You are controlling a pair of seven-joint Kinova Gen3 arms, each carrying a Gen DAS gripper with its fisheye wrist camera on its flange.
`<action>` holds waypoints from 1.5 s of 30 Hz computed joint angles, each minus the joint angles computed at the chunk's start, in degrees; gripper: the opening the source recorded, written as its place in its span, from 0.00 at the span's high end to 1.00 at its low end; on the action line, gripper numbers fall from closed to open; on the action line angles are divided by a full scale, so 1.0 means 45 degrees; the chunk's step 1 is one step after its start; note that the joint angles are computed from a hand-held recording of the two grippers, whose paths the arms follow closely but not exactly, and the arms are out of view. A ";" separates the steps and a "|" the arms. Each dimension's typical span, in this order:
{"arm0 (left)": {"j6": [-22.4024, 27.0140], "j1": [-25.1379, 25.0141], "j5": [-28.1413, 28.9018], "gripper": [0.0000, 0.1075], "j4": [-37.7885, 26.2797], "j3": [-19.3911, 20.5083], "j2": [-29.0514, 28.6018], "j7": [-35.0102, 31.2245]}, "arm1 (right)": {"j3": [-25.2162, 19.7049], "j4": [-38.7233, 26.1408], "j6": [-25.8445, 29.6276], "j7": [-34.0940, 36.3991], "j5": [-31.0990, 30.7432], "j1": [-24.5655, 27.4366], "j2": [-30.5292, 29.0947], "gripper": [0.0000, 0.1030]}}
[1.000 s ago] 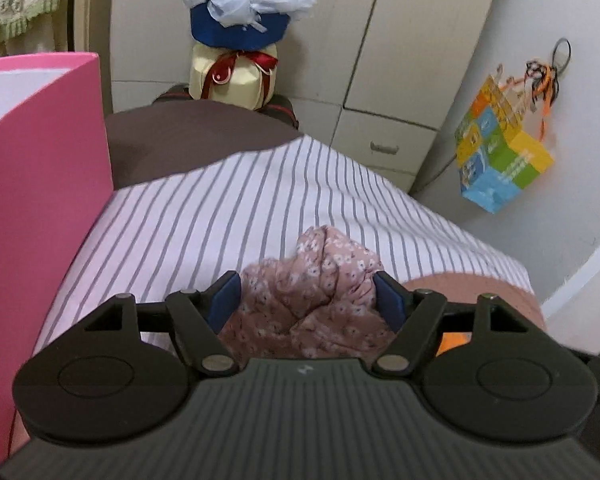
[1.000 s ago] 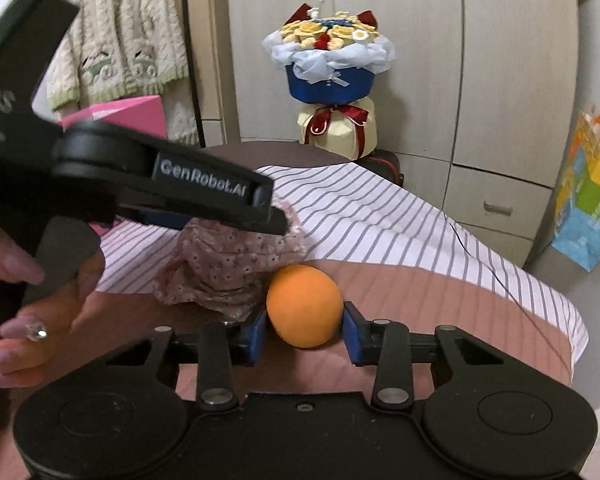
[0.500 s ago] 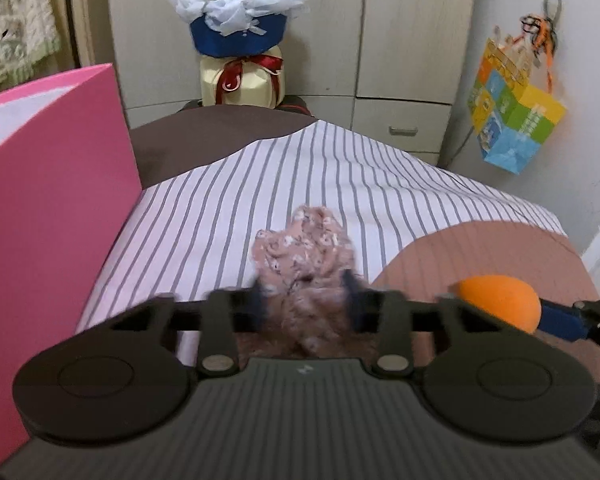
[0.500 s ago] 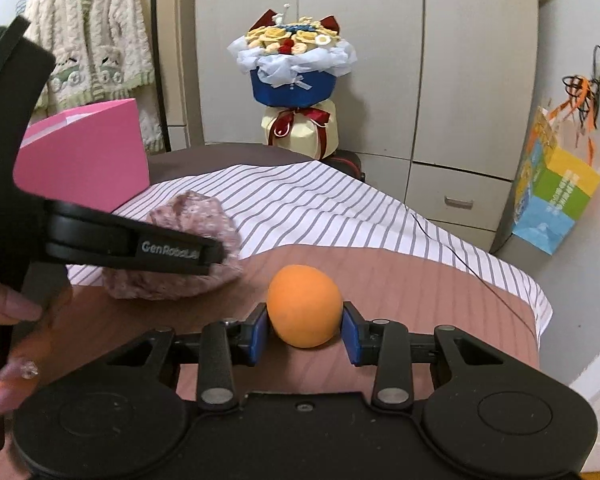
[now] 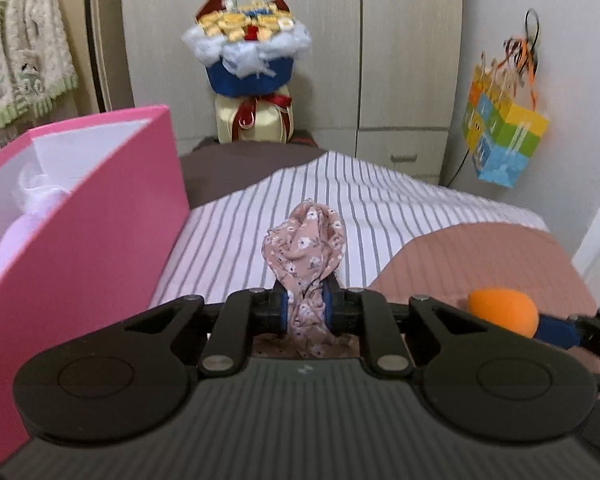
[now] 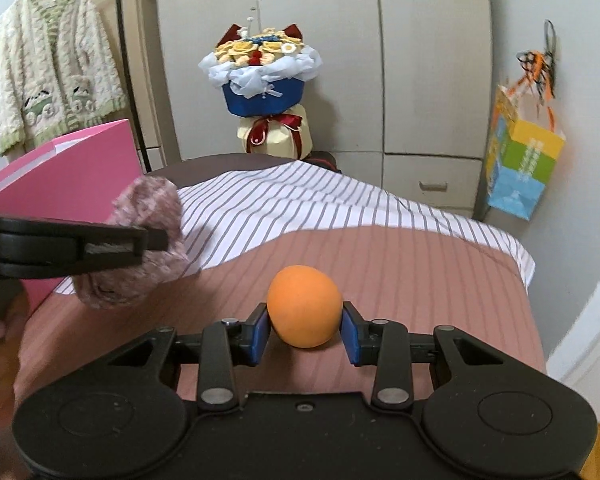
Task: Organize soft objects
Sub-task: 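Carry the scrunchie and orange ball with both tools over the pink box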
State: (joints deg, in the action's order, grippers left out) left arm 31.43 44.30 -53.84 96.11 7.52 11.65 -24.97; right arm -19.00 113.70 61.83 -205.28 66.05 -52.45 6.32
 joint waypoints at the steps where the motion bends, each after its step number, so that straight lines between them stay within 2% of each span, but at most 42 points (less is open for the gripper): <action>1: -0.0142 -0.0019 -0.0040 0.86 0.0244 -0.0029 -0.0229 0.0074 | -0.0080 -0.0045 0.0259 -0.0277 -0.0055 -0.0143 0.0063 0.60; 7: -0.1128 -0.0948 0.0544 0.86 0.1571 0.0522 -0.1544 -0.0582 | -0.0468 0.0073 0.1425 -0.1975 -0.0070 -0.1105 0.0160 0.59; 10: -0.1693 -0.1392 0.0261 0.86 0.2468 0.0913 -0.2218 -0.0417 | -0.0675 0.0052 0.2179 -0.2605 -0.0141 -0.1624 0.0271 0.59; 13: -0.2287 -0.1872 0.0737 0.86 0.3218 0.1321 -0.2828 -0.0949 | -0.0864 0.0161 0.2805 -0.3622 -0.0071 -0.2196 0.0373 0.59; 15: -0.2429 -0.2770 0.1008 0.86 0.3555 0.2210 -0.3140 -0.1215 | -0.0974 0.0298 0.2858 -0.4180 0.0029 -0.2484 0.0402 0.59; 17: -0.2779 -0.3432 0.1948 0.86 0.3931 0.2665 -0.3541 -0.2142 | -0.1065 0.0175 0.3196 -0.4195 -0.0014 -0.2803 0.0637 0.59; 19: -0.3083 -0.3153 0.2890 0.86 0.4266 0.2213 -0.3889 -0.3177 | -0.1086 0.0002 0.3645 -0.4141 -0.0063 -0.3178 0.0896 0.59; 27: -0.2730 0.1381 0.6411 0.86 0.4477 -0.2429 -0.4743 -0.7320 | -0.1197 -0.0568 0.4688 -0.3816 -0.0278 -0.4326 0.1072 0.59; 29: -0.2638 0.2215 0.7265 0.86 0.4574 -0.3282 -0.5056 -0.8355 | -0.1273 -0.0532 0.4740 -0.4010 -0.0109 -0.4594 0.0963 0.59; 30: -0.2588 0.2278 0.7693 0.86 0.4632 -0.3382 -0.5232 -0.8873 | -0.1311 -0.0530 0.4625 -0.4049 -0.0036 -0.4656 0.0874 0.59; 32: -0.2455 0.1758 0.8625 0.86 0.4731 -0.3040 -0.5581 -0.9909 | -0.1587 -0.0718 0.4730 -0.3901 0.0064 -0.4597 0.0896 0.60; 34: -0.2295 0.1122 0.9543 0.86 0.4809 -0.2650 -0.5914 -1.0944 | -0.1238 -0.1001 0.4484 -0.3244 -0.0085 -0.4882 0.0797 0.59; 35: -0.2176 0.0705 0.9997 0.86 0.4839 -0.2383 -0.6097 -1.1462 | -0.1271 -0.0990 0.4050 -0.3069 -0.0134 -0.4741 0.0593 0.59; 38: -0.1918 -0.0658 1.1032 0.86 0.5027 -0.1501 -0.6664 -1.2632 | -0.2311 -0.0648 0.2496 -0.3380 -0.0061 -0.3444 -0.0102 0.59; 40: -0.1656 -0.0779 1.1493 0.86 0.5122 -0.1627 -0.6987 -1.3044 | -0.2169 -0.0803 0.1971 -0.2993 -0.0239 -0.3397 -0.0162 0.59; 42: -0.1292 -0.0679 1.2097 0.86 0.5127 -0.2038 -0.7247 -1.3650 | -0.1684 -0.1306 0.2186 -0.2199 -0.0470 -0.3913 0.0123 0.59; 45: -0.0796 -0.0825 1.2719 0.86 0.5112 -0.2376 -0.7634 -1.4419 | -0.1578 -0.1611 0.1865 -0.1570 -0.0524 -0.3961 0.0186 0.59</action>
